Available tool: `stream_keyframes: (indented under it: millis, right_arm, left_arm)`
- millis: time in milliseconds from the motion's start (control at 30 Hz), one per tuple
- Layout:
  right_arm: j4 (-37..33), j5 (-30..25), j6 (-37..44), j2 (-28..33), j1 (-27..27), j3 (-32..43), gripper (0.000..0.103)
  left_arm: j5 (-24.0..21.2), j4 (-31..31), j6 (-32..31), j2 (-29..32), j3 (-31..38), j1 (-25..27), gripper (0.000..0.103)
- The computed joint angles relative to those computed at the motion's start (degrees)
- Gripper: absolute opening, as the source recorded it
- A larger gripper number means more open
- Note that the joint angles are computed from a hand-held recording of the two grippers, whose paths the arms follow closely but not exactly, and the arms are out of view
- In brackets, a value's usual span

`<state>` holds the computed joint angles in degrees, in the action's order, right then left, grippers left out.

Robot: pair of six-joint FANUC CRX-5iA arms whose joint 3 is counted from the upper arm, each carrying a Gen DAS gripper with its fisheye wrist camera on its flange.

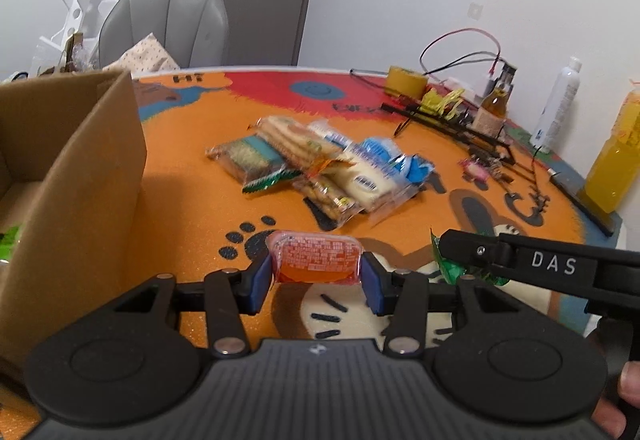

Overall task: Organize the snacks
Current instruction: 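Carry the pink snack with left tool while right tool carries the green snack to the box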

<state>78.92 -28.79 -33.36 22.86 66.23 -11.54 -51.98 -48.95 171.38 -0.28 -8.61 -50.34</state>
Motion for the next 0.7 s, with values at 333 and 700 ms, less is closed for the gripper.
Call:
stream_keyframes:
  millis: [333,700]
  right_arm:
    - [2.8,-2.2,-1.4,-1.6,1.5,-0.3,0.035]
    - [4.9,-3.2,-0.3,-1.0,3.3,2.3,0.035]
  left_arm:
    - [-3.8,-4.2,3.2,-3.2,-0.1,-3.7,0.046]
    - [-9.3,-7.7,5.5,-8.3,-1.7,-6.8,0.046]
